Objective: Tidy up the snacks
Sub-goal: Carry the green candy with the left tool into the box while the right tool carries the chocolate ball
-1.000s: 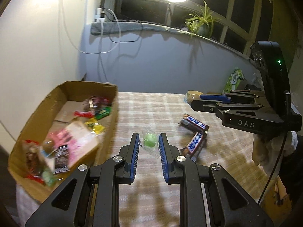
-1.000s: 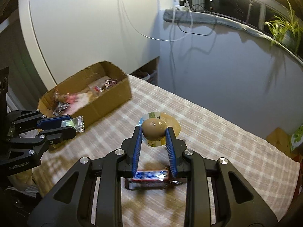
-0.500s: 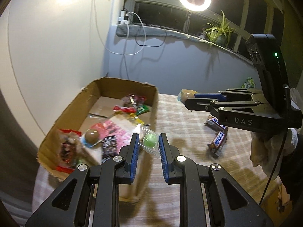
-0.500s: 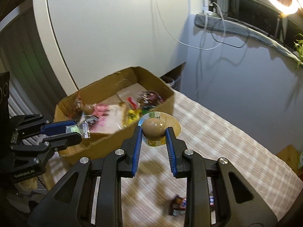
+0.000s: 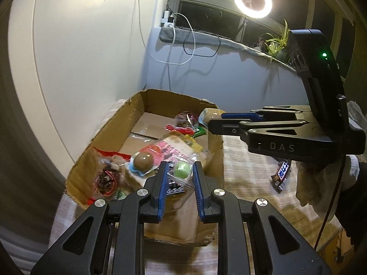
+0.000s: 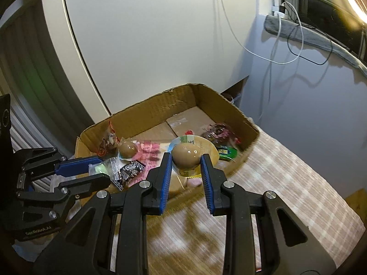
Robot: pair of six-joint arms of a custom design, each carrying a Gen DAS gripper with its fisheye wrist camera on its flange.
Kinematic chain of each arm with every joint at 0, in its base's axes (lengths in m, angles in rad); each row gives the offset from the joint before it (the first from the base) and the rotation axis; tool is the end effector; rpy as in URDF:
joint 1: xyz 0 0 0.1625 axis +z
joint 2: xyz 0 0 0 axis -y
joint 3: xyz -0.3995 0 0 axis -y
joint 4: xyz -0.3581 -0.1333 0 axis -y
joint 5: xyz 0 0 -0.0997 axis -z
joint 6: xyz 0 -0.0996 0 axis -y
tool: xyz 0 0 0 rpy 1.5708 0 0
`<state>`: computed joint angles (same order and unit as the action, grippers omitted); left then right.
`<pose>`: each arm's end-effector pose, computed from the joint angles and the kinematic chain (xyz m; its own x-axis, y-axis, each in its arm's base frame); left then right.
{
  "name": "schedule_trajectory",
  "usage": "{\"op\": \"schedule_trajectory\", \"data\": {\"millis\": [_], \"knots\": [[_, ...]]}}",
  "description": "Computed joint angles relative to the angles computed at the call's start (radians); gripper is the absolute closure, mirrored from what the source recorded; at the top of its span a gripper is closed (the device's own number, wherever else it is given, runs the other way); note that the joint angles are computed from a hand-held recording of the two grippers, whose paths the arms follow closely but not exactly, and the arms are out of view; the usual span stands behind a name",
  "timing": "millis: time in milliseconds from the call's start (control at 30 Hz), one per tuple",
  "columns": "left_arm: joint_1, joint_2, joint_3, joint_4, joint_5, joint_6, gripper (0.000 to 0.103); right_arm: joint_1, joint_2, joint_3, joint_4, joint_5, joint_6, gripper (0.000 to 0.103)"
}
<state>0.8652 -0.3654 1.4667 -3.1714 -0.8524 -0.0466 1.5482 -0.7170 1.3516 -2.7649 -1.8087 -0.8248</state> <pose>-0.2757 -0.6303 -0.0322 -0.8031 0.2169 -0.5549 0.5325 0.6791 -0.5052 0.0934 -0.7277 0.1836 -0.6716 -0.5225 0.5254 -0.6985 0.6830 -0.2136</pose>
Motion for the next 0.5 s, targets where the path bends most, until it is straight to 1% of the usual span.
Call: {"op": "schedule_trajectory", "data": {"millis": [233, 500], "knots": [[0.01, -0.004, 0.001, 0.006, 0.001, -0.008, 0.083, 0.008, 0.041, -0.05, 0.043, -0.007, 0.013, 0.076], [0.013, -0.006, 0.0, 0.012, 0.009, -0.016, 0.082, 0.013, 0.055, -0.061, 0.044, -0.008, 0.01, 0.076]]}}
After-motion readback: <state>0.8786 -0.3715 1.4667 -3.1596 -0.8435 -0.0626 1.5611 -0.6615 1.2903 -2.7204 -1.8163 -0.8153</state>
